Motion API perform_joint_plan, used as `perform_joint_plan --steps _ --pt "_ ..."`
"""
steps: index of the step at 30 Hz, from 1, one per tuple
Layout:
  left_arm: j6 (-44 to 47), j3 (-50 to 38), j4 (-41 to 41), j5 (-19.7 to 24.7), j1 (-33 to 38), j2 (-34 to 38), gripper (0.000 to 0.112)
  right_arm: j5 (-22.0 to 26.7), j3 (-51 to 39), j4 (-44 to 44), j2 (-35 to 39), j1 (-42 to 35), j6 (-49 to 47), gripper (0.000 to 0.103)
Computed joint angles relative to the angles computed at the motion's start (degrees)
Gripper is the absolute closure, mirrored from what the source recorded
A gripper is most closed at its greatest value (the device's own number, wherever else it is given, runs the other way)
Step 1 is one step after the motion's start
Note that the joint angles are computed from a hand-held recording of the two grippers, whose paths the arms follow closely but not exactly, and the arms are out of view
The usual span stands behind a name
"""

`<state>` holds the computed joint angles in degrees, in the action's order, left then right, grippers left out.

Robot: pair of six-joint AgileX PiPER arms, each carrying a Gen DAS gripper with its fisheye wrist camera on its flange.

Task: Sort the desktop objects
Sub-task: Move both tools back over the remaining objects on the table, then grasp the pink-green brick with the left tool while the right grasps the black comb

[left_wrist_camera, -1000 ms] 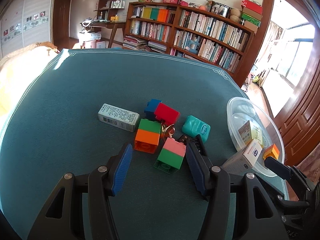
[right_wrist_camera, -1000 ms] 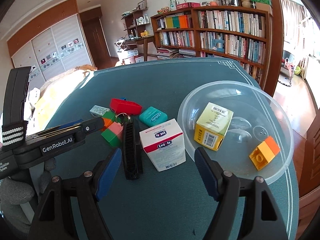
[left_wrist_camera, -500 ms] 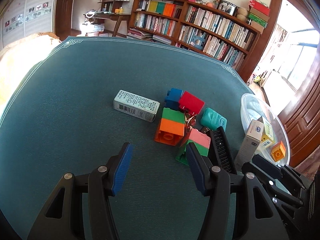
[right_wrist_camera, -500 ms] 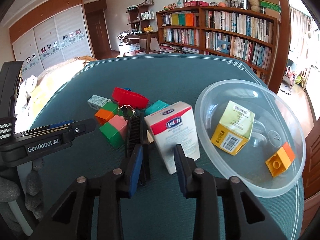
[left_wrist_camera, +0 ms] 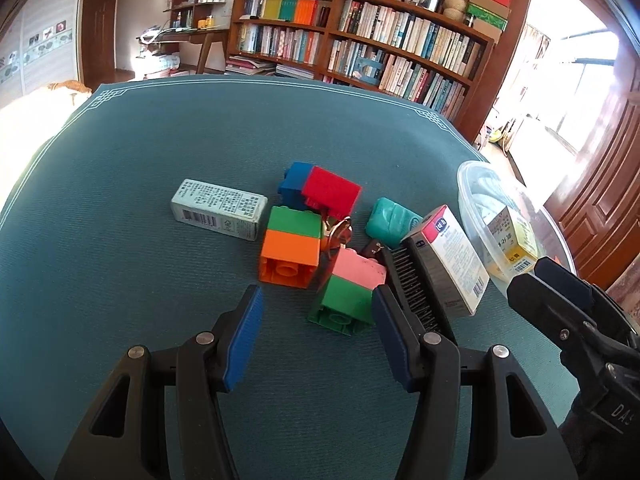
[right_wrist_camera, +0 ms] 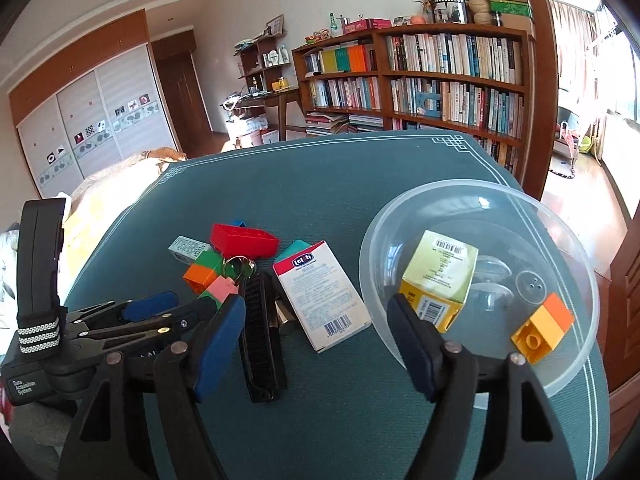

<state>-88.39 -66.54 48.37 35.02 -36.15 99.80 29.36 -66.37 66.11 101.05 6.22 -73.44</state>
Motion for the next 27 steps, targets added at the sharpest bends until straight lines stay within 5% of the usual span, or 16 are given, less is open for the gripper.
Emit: perform_joint_plan --steps 7,12,14,15,21,27 --pt "10.9 -6.3 -5.4 2.3 0.0 4.9 0.053 7.0 1.1 -4.4 1.1 -2.8 1.0 0.036" --pt "11.7 -7.0 -5.3 2.0 1.1 6.2 0.053 7.3 1.2 -7.1 2.9 -2.6 2.6 0.04" --pt "10.0 -5.4 -4.2 0.1 1.7 5.5 0.06 7.4 0.8 -7.2 3.4 -2.3 2.6 0.042" --pt "9.2 -3.8 -3.7 -2.1 2.3 4.5 0.074 7.4 0.6 -7.1 3.6 -2.0 2.3 0.043" --pt "2.6 3.0 -0.3 -5.6 3.2 -0.3 0.076 5.0 0.0 -9.0 3.7 1.4 3.2 0.05" --pt "-6.6 9.3 5.9 -2.8 1.7 -5.0 0.076 3.2 -1.5 -12.1 5.0 4.9 6.0 0.052"
